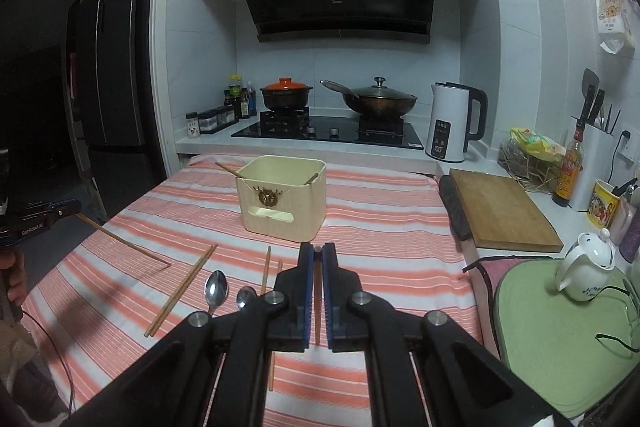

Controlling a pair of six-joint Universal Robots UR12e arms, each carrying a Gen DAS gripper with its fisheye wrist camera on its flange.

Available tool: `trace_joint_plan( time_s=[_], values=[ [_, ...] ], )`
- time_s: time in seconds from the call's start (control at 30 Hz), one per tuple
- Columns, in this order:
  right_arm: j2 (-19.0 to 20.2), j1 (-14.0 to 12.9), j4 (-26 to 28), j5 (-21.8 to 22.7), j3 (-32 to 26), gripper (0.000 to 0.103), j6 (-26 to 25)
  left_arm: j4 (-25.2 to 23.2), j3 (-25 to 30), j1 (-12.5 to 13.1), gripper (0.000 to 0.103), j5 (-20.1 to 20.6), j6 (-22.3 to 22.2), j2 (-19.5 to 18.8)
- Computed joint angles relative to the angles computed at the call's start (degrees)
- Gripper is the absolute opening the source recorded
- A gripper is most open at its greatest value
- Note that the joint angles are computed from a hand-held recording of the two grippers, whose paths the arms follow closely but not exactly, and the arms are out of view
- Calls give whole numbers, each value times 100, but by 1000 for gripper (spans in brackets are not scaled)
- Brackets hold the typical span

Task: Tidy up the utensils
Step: 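Carry the chopsticks in both tools over the cream utensil box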

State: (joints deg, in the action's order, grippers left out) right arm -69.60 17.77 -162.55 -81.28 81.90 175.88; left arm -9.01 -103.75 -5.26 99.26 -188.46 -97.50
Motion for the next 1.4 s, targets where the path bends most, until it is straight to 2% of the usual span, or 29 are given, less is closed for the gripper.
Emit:
trace_joint_plan(
  time_s=[0.4,0.9,1.13,1.4],
  values=[
    [-69,-32,-185,284,-5,4,157,-2,148,17,3,-277,-39,41],
    [171,-15,-69,603,-478,4,216,29,609,124,3,-882,-88,-98],
    [476,57,18,636,-1052,4,66,127,1151,144,2,-1212,5,-326],
    [1233,159,51,625,-2326,4,96,503,2151,84,2,-1025,60,-996]
  ],
)
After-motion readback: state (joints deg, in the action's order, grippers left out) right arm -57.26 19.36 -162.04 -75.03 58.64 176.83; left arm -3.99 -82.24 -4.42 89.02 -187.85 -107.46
